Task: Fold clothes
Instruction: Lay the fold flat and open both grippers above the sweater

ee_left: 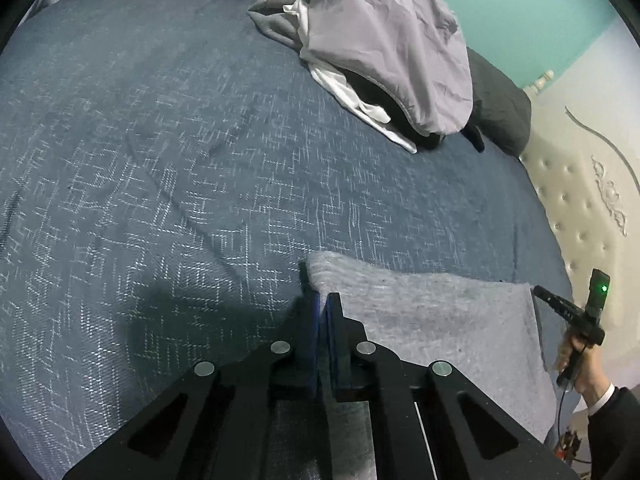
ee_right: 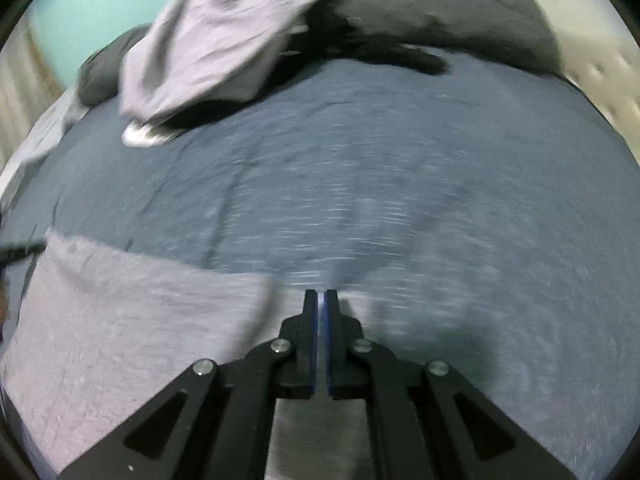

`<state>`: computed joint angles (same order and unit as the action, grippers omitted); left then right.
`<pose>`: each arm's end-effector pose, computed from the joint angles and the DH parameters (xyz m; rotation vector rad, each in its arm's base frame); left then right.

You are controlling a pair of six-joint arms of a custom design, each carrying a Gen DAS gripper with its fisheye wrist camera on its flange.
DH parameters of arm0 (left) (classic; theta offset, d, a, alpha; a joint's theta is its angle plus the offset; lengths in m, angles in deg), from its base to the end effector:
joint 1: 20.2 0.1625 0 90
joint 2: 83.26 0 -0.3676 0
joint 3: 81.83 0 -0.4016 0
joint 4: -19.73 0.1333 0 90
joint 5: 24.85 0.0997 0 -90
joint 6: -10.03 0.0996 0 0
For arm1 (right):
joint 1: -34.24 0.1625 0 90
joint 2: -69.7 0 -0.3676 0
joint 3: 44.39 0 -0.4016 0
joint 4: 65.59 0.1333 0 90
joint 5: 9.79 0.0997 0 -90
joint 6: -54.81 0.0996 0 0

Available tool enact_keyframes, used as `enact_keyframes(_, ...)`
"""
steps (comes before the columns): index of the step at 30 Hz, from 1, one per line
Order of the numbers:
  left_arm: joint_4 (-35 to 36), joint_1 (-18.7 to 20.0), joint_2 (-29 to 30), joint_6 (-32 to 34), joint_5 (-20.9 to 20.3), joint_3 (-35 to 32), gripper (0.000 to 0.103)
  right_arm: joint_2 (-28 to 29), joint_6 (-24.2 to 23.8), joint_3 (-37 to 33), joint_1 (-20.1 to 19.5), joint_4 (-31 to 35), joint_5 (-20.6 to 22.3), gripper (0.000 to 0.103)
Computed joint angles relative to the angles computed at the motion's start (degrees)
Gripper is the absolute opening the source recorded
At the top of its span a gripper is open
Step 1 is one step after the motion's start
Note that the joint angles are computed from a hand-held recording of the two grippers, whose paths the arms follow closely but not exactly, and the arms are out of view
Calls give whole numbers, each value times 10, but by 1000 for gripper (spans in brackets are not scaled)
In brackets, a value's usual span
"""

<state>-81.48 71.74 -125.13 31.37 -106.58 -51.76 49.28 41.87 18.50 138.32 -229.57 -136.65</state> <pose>0.1745 -0.7917 0.4382 0.4425 2.8396 -0.5309 0.2580 -0.7264 0.0038 0.3444 -2.4079 0.6912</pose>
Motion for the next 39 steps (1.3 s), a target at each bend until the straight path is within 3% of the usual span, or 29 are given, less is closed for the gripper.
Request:
enact_keyframes(2,-5,-1,-7,5,-5,9,4,-26,39,30,-11,-9,5,24)
enact_keyframes(4,-14,-4,-17,13,-6,22,4,-48,76,55,-25,2,36,35)
enact_keyframes(10,-20,-11,-25,17,4,28,4,-50,83,55,-36,29,95,35)
enact_keyframes(12,-17,-11,-22,14,6,23,4,-38,63,39,-31,39,94,22)
enact_keyframes(13,-17,-11,-20,11,5,20,4,-35,52,36,-28,39,90,4)
enact_keyframes(15,-17,-10,-15,6,7,14,4,-24,22,29,-21,9,62,3)
enact_keyframes(19,-9,-2,1,-8,13,-11,4,-25,17,37,-19,-57,33,3)
enact_keyframes(21,-10,1,12,-16,20,-28,0,-14,17,18,-18,-30,10,3)
enact_keyframes(26,26,12,44,-25,14,-89,0,-12,50,11,-24,8,9,4)
enact_keyframes(33,48,10,19,-4,-7,-61,0,-21,70,18,-22,-2,-12,11)
enact_keyframes(36,47,2,1,11,-10,-32,5,-41,74,42,-20,-16,2,11)
enact_keyframes(39,41,-8,-6,13,-12,-14,22,-43,68,47,-14,-6,23,11)
